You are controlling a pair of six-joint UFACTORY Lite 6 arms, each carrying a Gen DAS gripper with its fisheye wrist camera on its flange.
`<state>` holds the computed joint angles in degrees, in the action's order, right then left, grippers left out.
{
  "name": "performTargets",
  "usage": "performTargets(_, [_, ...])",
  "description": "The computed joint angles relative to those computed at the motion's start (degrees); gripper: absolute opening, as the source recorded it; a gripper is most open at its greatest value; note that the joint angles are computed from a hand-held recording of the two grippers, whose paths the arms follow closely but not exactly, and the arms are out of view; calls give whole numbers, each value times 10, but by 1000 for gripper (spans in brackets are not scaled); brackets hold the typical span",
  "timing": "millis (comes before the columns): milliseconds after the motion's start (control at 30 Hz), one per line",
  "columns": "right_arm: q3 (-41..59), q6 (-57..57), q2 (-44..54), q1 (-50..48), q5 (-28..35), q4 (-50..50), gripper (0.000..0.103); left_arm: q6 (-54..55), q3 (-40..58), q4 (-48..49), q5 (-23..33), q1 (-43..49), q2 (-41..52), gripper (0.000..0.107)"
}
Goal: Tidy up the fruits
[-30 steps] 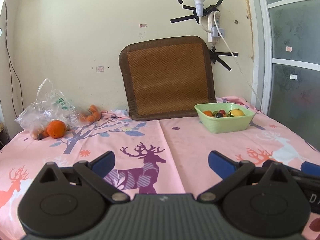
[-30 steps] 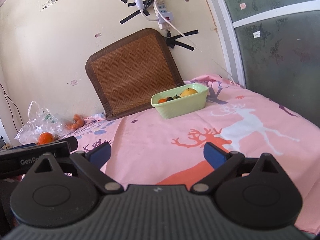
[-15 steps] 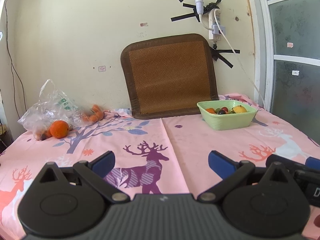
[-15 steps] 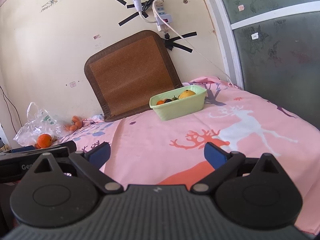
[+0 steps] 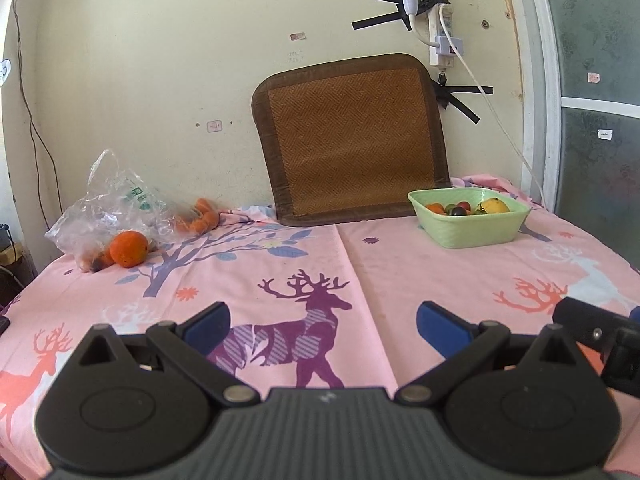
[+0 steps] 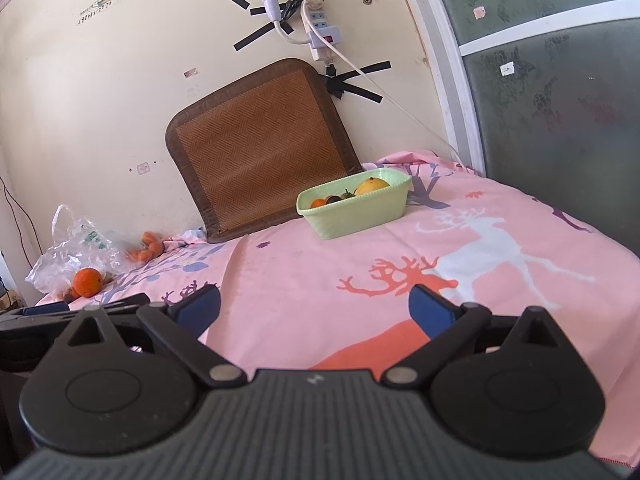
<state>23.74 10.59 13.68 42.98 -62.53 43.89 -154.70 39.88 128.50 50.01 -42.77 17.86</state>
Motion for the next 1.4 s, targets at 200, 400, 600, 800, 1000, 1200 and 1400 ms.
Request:
performTargets(200, [1, -1, 1, 0, 0, 1, 102, 4, -3, -5, 27, -6, 5, 103])
performTargets(400, [2, -1, 2, 1, 0, 2, 102, 12, -4, -14, 41, -11, 5, 103])
performTargets(600, [0, 0, 0, -1, 0, 0, 102, 24, -6, -27, 58, -20, 5, 103])
performTargets(800, [1, 1, 2, -1, -2, 1, 103, 37, -6, -25, 57, -22, 2, 103])
performTargets(1000, [0, 1, 2, 0, -3, 3, 103, 37, -10, -23, 48, -19, -3, 103])
performTargets(1200, [1, 1, 0, -2, 0, 2, 103, 41, -6, -30, 33, -13, 0, 103])
performTargets(1400, [1, 3, 1, -1, 1, 2, 103, 42, -7, -27, 23, -10, 1, 103])
